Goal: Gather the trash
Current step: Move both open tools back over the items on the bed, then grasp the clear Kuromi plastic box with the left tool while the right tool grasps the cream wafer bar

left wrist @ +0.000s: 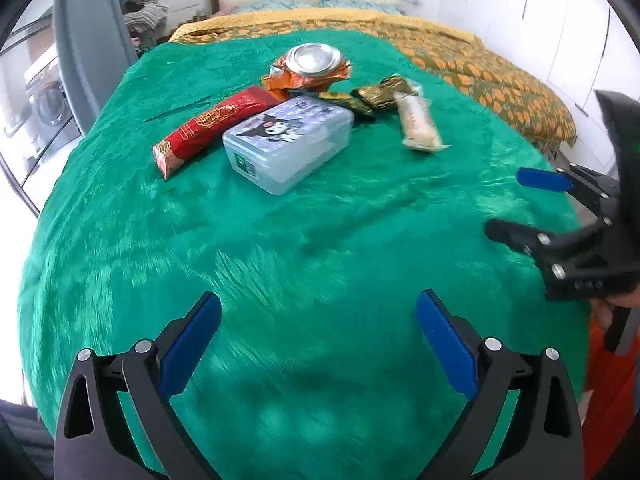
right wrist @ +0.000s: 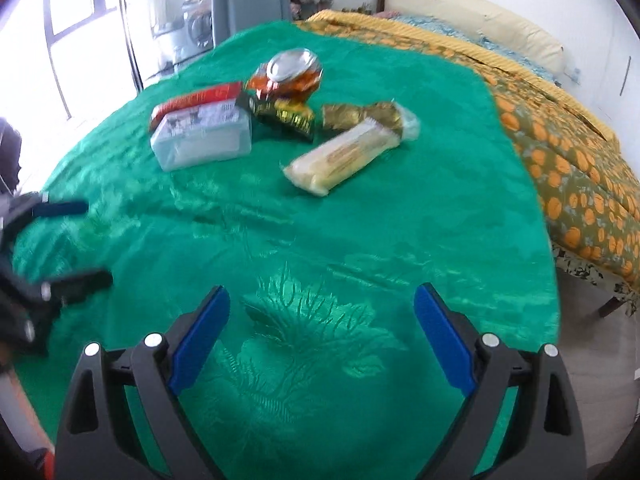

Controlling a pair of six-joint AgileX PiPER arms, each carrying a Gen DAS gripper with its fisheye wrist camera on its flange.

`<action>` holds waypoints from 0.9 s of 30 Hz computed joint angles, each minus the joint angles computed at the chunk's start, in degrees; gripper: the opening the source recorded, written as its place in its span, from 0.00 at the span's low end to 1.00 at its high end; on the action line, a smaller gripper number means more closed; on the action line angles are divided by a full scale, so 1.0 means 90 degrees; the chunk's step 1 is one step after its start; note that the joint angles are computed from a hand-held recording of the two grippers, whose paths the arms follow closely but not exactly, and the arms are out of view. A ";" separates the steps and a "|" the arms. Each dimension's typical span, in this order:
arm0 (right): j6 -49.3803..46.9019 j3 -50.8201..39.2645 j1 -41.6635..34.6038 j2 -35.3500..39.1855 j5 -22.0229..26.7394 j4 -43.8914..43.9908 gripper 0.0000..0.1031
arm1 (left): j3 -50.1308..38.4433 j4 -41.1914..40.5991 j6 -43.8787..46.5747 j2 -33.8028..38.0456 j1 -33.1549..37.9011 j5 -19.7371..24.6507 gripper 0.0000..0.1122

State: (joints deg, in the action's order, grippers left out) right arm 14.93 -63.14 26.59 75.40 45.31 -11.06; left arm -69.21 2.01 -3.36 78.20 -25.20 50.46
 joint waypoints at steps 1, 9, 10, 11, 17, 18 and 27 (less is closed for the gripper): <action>0.0011 0.0057 0.0000 0.0022 -0.0055 0.0026 0.88 | -0.0171 -0.0187 0.0333 0.0201 0.0205 0.0044 0.87; -0.0234 0.0179 -0.0287 -0.0016 -0.0205 0.0507 0.91 | -0.1923 -0.0745 0.1844 0.1737 0.0964 0.0319 0.87; -0.0193 0.0183 -0.0269 -0.0021 -0.0203 0.0465 0.91 | -0.2192 -0.0764 0.1993 0.1936 0.0997 0.0402 0.87; -0.0189 0.0180 -0.0266 -0.0004 -0.0218 0.0470 0.91 | -0.2394 -0.0744 0.2082 0.2083 0.1008 0.0453 0.87; -0.0064 0.0185 -0.0225 0.0003 -0.0248 0.0350 0.91 | -0.3663 -0.1131 0.2914 0.2976 0.1119 0.1001 0.87; -0.0070 0.0185 -0.0231 0.0004 -0.0249 0.0371 0.91 | -0.3735 -0.1192 0.3016 0.3039 0.1090 0.1004 0.87; -0.0081 0.0204 -0.0264 -0.0031 -0.0241 0.0414 0.91 | -0.3564 -0.1120 0.3036 0.2981 0.0691 0.0707 0.69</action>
State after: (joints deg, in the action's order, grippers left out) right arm 14.20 -61.30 24.21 75.11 43.14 -7.34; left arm -101.28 -8.07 23.96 105.03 -18.98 56.82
